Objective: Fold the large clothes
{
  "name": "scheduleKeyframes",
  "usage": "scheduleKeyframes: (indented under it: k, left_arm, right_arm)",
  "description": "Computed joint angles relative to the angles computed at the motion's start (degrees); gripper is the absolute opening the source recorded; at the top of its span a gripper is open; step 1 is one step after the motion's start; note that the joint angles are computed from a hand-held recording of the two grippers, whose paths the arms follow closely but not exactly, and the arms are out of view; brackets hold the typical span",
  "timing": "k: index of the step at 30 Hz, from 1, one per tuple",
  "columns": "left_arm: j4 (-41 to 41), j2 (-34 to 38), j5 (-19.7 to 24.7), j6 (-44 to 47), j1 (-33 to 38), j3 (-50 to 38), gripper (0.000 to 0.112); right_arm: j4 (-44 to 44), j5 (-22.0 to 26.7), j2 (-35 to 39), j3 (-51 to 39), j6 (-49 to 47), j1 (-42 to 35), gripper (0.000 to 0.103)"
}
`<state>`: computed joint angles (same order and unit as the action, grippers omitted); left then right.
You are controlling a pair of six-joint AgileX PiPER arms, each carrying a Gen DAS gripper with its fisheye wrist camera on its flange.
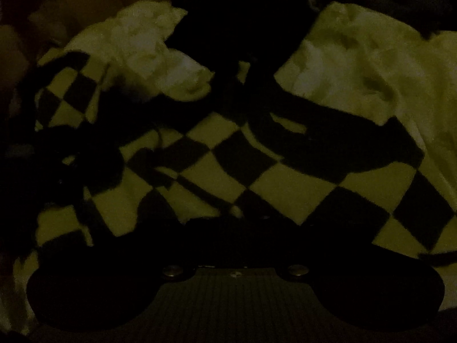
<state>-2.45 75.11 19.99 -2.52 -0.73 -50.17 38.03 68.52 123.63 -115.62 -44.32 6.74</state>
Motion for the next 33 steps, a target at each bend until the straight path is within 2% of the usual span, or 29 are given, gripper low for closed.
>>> scheduleKeyframes:
  k: [2, 5, 7, 8, 10, 11, 12, 13, 15, 17, 21, 23, 24, 26, 28, 30, 31, 32, 33]
  left_arm:
    - [-0.07, 0.01, -0.04, -0.74, 0.13, -0.05, 0.103]
    - [2.02, -0.29, -0.27, -3.24, -0.34, 0.26, 0.103]
    - [5.33, -0.39, 0.17, -6.55, -0.98, 0.11, 0.103]
    - [6.48, -0.51, 0.42, -7.71, -1.21, 0.07, 0.103]
    - [7.19, -0.52, 0.63, -8.14, -1.29, 0.04, 0.103]
    - [7.6, -0.28, 0.86, -8.11, -1.4, -0.19, 0.103]
    - [8.28, 0.01, 1.1, -8.35, -1.59, -0.44, 0.103]
    - [8.42, 0.17, 1.06, -8.5, -1.56, -0.51, 0.103]
    - [6.95, 0.32, 0.67, -7.29, -1.12, -0.42, 0.103]
    - [6.11, 0.35, 0.31, -6.53, -0.87, -0.15, 0.103]
    - [8.76, 0.37, 0.45, -8.89, -1.45, -0.06, 0.103]
    - [9.85, 0.33, 0.52, -9.91, -1.71, -0.07, 0.103]
    - [10.27, 0.41, 0.6, -10.26, -1.82, -0.16, 0.103]
    - [11.21, 0.52, 0.99, -11.09, -2.12, -0.42, 0.103]
    - [11.7, 0.66, 1.37, -11.14, -2.44, -0.65, 0.103]
    - [12.45, 0.88, 1.78, -11.22, -2.62, -0.88, 0.103]
    - [12.78, 1.0, 1.8, -11.27, -2.63, -0.88, 0.103]
    - [12.83, 0.99, 1.75, -11.19, -2.67, -0.8, 0.103]
    - [12.76, 0.95, 1.72, -11.15, -2.64, -0.74, 0.103]
  right_arm:
    - [1.8, -3.4, -1.6, 2.24, -1.26, -0.89, 0.008]
    - [2.21, -11.73, -4.01, 5.69, 1.6, -1.28, 0.007]
    - [2.83, -13.02, -3.63, 5.49, 3.93, -1.65, 0.007]
    - [1.84, -14.34, -3.77, 6.34, 4.27, -1.11, 0.007]
    - [-3.26, -22.51, -6.86, 12.34, 3.41, 1.1, 0.005]
    - [-6.42, -25.26, -6.88, 13.14, 5.05, 2.3, 0.007]
    - [-8.34, -26.49, -7.04, 14.11, 6.84, 2.74, 0.013]
    - [-8.69, -25.43, -6.48, 13.65, 8.54, 2.48, 0.02]
    - [-5.22, -24.4, -7.13, 14.85, 8.6, 0.72, 0.041]
    - [-2.16, -24.71, -9.22, 17.35, 8.47, -1.07, 0.05]
    - [3.5, -21.37, -14.17, 21.54, 5.08, -5.01, 0.05]
    - [4.65, -19.6, -16.59, 24.03, 4.0, -6.52, 0.057]
    - [2.24, -18.93, -17.21, 24.43, 6.04, -6.62, 0.062]
    - [-8.2, -22.6, -17.76, 26.78, 14.3, -4.95, 0.067]
    - [-12.78, -26.62, -16.85, 29.55, 19.7, -5.55, 0.068]
    - [-11.8, -26.01, -15.42, 28.49, 21.55, -6.71, 0.065]
    - [-14.25, -28.12, -15.71, 29.0, 23.73, -6.01, 0.061]
    - [-19.0, -32.53, -16.76, 31.09, 25.81, -4.71, 0.046]
    - [-24.73, -36.11, -17.12, 32.43, 27.96, -3.38, 0.043]
